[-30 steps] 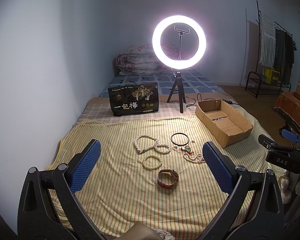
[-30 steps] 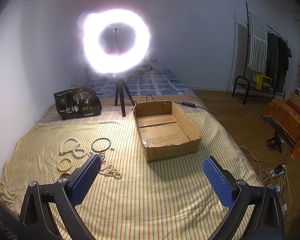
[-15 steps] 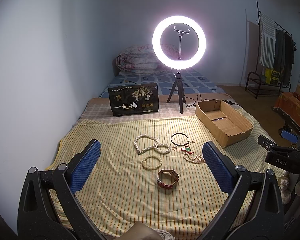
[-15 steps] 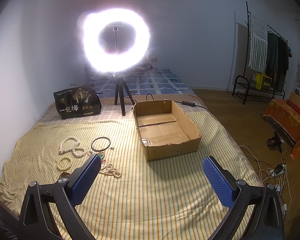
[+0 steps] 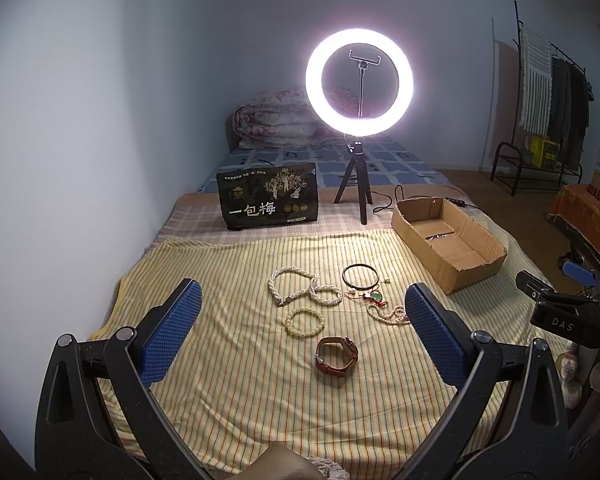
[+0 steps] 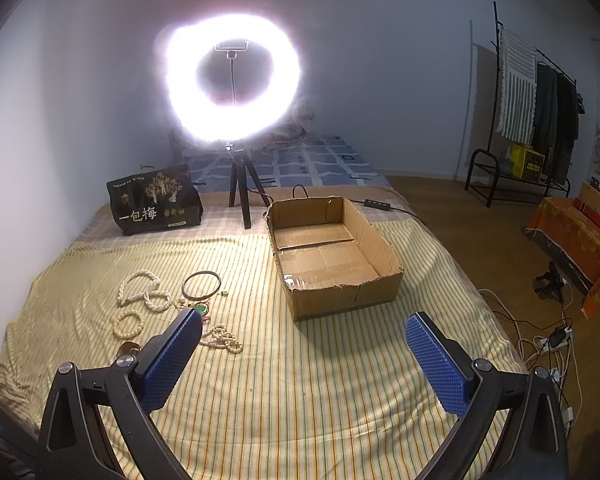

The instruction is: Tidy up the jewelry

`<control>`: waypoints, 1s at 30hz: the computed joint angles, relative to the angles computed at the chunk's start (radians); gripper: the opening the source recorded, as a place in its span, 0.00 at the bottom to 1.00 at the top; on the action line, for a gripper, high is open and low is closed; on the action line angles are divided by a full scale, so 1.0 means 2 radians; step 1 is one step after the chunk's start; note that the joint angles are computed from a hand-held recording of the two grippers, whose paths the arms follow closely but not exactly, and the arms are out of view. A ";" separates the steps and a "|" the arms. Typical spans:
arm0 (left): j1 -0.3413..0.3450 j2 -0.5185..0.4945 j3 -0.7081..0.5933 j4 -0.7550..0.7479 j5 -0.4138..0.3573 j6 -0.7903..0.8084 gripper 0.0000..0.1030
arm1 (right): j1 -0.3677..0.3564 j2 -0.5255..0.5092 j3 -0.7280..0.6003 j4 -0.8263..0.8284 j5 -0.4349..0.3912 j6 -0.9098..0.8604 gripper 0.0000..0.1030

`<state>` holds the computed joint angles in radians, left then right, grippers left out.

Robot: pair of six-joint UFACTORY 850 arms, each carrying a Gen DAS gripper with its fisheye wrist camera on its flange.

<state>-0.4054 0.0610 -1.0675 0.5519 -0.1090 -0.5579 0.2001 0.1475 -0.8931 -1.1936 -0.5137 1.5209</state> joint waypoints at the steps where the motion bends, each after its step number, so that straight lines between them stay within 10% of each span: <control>1: 0.000 -0.001 -0.002 -0.007 -0.001 0.007 1.00 | 0.000 -0.001 -0.001 0.002 0.000 -0.003 1.00; 15: 0.000 -0.006 0.004 0.011 -0.003 -0.016 1.00 | 0.001 -0.011 -0.008 0.023 -0.002 -0.030 1.00; 30: 0.020 -0.063 -0.041 -0.247 -0.066 0.233 1.00 | -0.017 -0.052 -0.032 0.125 0.029 -0.168 1.00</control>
